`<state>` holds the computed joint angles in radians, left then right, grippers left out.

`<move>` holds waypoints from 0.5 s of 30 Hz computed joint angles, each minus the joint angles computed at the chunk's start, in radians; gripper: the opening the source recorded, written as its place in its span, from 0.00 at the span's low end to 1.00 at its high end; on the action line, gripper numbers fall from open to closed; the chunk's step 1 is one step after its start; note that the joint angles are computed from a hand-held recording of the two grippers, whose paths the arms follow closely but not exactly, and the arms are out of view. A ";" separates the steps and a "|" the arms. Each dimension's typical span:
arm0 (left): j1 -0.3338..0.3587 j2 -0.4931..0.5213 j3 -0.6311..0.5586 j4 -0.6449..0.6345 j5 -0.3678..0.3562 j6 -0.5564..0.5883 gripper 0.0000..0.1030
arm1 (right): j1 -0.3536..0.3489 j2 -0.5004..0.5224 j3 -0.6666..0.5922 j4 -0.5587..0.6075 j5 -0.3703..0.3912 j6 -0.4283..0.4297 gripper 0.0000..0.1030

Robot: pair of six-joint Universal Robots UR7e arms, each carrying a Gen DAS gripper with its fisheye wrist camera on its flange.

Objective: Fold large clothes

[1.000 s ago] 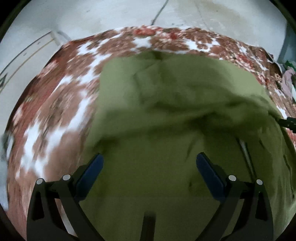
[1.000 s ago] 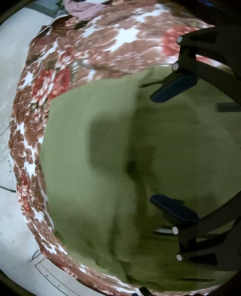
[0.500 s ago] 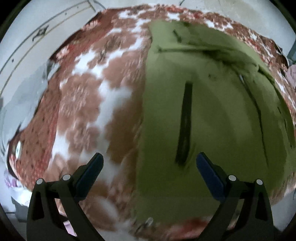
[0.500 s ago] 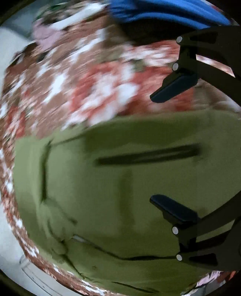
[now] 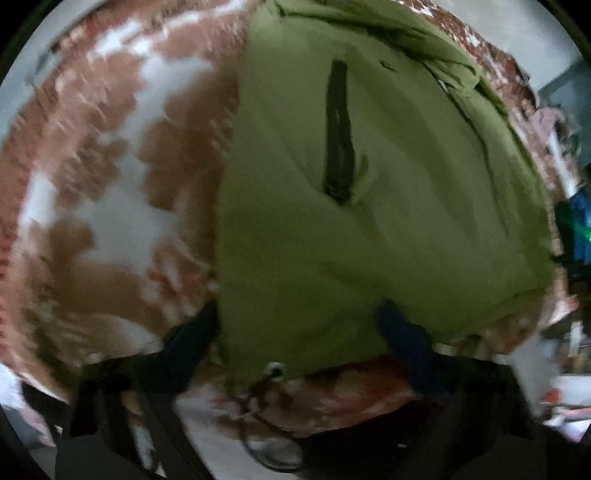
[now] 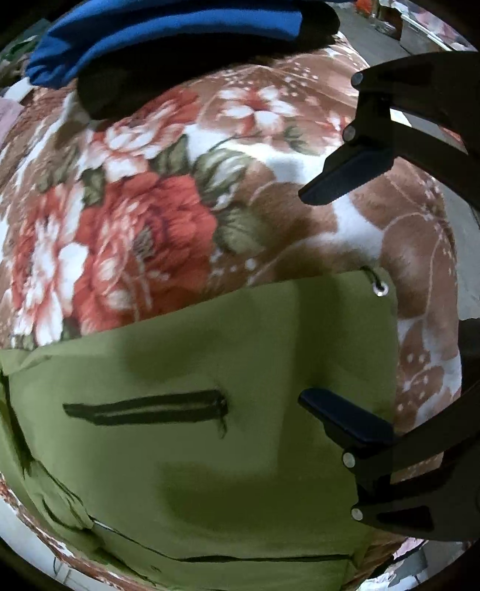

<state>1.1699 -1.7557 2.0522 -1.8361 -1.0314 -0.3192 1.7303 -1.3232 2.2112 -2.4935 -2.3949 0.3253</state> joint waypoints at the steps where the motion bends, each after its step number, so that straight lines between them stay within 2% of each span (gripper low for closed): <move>1: 0.006 -0.005 0.001 -0.015 -0.020 -0.008 0.74 | -0.003 -0.006 0.004 0.003 0.008 -0.001 0.95; 6: 0.018 -0.024 -0.009 -0.045 -0.130 -0.056 0.73 | -0.019 -0.054 0.053 -0.027 0.064 -0.029 0.95; 8: -0.003 -0.031 -0.010 -0.039 -0.139 -0.038 0.73 | -0.035 -0.081 0.073 -0.033 0.110 -0.035 0.95; 11: -0.026 -0.024 -0.007 -0.032 -0.131 -0.008 0.73 | -0.048 -0.106 0.100 -0.048 0.134 -0.049 0.95; 15: 0.003 -0.003 0.004 -0.044 -0.110 -0.045 0.72 | -0.066 -0.106 0.114 -0.067 0.145 -0.070 0.95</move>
